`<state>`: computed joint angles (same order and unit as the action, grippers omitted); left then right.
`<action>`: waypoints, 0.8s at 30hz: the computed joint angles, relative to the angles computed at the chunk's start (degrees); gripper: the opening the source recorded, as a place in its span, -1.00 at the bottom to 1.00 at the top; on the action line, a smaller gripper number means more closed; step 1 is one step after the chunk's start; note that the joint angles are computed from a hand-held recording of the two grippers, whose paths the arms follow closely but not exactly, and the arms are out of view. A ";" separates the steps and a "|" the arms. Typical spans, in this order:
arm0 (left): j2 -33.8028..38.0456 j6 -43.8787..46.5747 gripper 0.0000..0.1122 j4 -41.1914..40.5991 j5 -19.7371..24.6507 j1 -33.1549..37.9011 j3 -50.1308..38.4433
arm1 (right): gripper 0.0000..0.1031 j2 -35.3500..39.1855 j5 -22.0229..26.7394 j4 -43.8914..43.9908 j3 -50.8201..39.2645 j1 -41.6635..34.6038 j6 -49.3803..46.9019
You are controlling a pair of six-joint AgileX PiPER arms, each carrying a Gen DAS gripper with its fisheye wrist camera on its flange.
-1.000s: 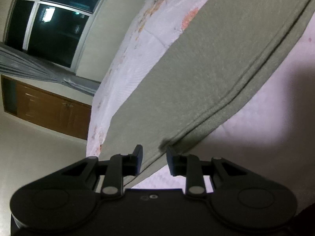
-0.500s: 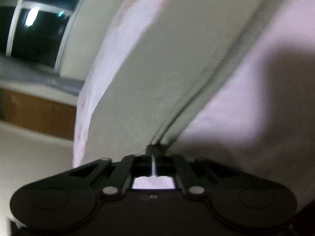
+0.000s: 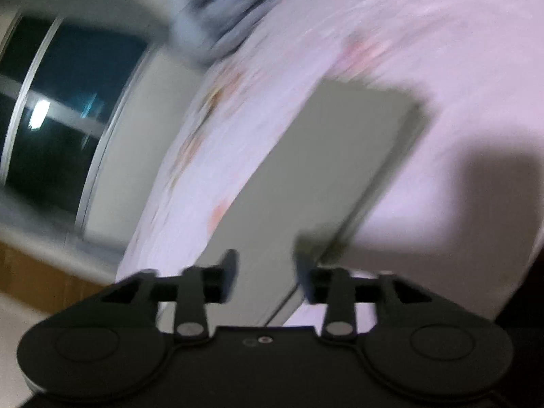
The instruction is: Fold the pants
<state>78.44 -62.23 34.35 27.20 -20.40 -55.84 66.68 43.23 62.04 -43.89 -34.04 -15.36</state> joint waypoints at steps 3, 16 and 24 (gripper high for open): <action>1.70 1.86 0.83 -2.20 1.02 -2.05 -2.41 | -0.18 2.90 2.68 5.91 1.68 -7.43 -6.17; 6.04 2.53 0.83 -0.37 5.64 -7.11 -5.69 | -0.27 9.87 3.97 14.53 2.92 -11.82 -14.79; 8.71 4.20 0.83 -7.73 7.62 -8.81 -10.02 | -0.29 9.34 3.85 14.34 3.14 -12.23 -15.07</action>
<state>87.15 -58.03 26.63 34.82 -29.21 -65.86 76.02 47.08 76.37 -40.75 -46.28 -30.43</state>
